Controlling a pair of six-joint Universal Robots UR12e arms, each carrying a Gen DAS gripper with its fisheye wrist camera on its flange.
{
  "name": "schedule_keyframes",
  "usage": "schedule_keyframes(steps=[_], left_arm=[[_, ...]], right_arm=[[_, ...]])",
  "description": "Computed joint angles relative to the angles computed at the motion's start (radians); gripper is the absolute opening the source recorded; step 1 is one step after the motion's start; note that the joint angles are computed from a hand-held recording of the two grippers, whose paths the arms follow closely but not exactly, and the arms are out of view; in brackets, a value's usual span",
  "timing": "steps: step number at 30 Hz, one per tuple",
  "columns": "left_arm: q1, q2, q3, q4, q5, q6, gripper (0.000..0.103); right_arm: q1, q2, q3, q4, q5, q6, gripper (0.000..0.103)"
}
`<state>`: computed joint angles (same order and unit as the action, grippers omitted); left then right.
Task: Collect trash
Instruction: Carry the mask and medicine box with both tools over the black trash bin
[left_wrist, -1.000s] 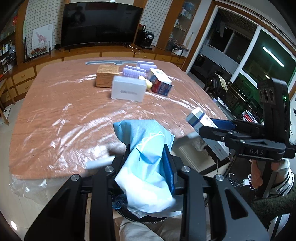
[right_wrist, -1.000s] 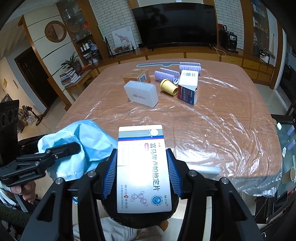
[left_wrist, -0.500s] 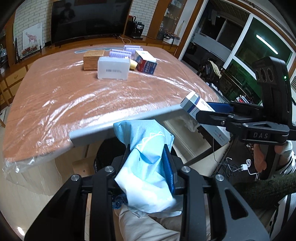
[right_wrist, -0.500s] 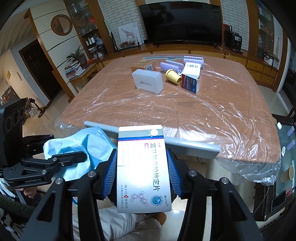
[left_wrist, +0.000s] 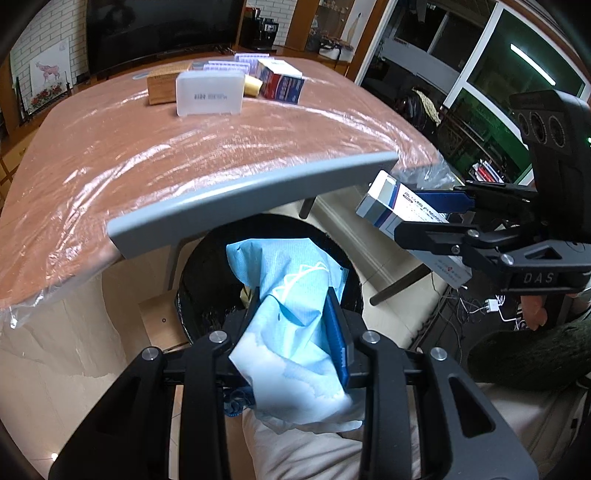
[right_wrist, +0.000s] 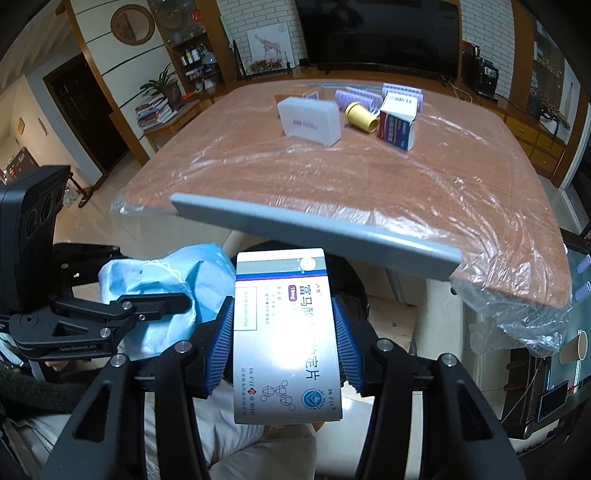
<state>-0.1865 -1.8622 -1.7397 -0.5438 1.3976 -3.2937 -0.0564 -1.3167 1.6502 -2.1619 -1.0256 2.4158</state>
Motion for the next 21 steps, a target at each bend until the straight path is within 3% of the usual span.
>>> schedule_keyframes(steps=[10,21], left_arm=[[-0.003,-0.023,0.016,-0.064,0.019,0.041,0.034],[-0.005,-0.053,0.031,-0.103,0.053,0.057,0.034]], right_arm=[[0.01,0.01,0.012,0.028,-0.05,-0.034,0.05],[0.032,0.035,0.015,-0.001,-0.091,-0.031,0.05]])
